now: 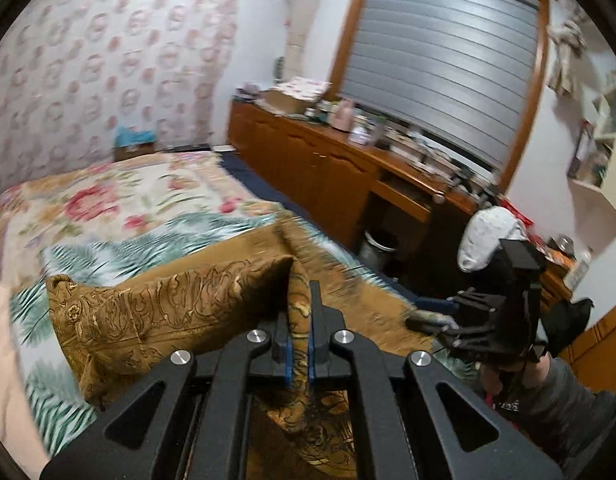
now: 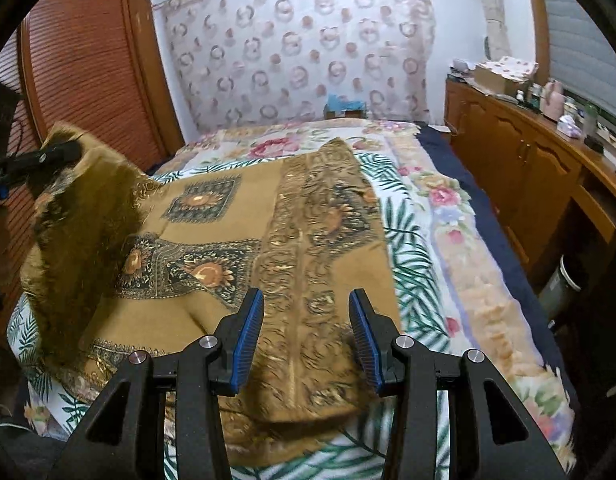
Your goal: Fold small clothes
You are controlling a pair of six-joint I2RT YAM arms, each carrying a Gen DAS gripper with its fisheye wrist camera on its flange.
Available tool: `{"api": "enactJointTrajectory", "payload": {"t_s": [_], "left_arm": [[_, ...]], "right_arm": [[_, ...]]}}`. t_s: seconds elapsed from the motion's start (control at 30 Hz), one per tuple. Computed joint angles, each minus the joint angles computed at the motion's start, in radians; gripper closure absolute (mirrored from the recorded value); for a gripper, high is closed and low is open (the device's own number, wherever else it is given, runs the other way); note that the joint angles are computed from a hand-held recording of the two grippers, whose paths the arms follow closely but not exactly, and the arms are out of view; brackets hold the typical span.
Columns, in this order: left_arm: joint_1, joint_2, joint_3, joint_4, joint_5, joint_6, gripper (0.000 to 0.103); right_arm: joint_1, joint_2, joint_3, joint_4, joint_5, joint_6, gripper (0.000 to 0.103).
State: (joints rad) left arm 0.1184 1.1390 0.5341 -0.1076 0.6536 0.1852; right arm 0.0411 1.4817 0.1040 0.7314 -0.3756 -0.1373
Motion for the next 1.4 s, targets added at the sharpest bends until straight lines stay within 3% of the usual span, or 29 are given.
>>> {"api": "enactJointTrajectory", "payload": {"t_s": [0.1,0.33,0.4,0.47,0.57,0.63,0.87,1.07,1.4], "left_arm": [[-0.152,0.005,0.045,0.001,-0.085,-0.05,0.098],[-0.351,0.099,0.119,-0.027,-0.254,-0.077,0.097],[-0.37,0.117,0.119,-0.03,-0.268,-0.072,0.089],[-0.366,0.104,0.102,-0.029,-0.28,-0.062,0.061],[-0.354,0.082,0.079,-0.012,-0.299,-0.064,0.034],[-0.311,0.067,0.063,-0.019,-0.268,-0.051,0.027],[-0.09,0.069,-0.057,0.004,-0.252,0.067,0.027],[0.127,0.22,-0.133,0.142,-0.28,0.194,0.027],[0.277,0.431,-0.134,0.282,-0.269,0.239,0.027]], "right_arm": [[-0.057,-0.017,-0.022,0.0,-0.044,-0.019,0.057],[-0.139,-0.008,-0.05,0.016,-0.114,-0.04,0.057],[-0.15,0.003,-0.054,0.022,-0.118,-0.051,0.057],[-0.151,-0.004,-0.057,0.017,-0.118,-0.049,0.057],[-0.176,-0.026,-0.052,-0.018,-0.139,-0.057,0.057],[-0.18,-0.042,-0.047,-0.038,-0.142,-0.058,0.057],[-0.145,-0.088,-0.038,-0.07,-0.117,-0.053,0.057],[-0.05,-0.133,-0.01,-0.1,-0.065,-0.024,0.057],[0.279,-0.133,0.117,-0.168,0.146,0.027,0.057]]}}
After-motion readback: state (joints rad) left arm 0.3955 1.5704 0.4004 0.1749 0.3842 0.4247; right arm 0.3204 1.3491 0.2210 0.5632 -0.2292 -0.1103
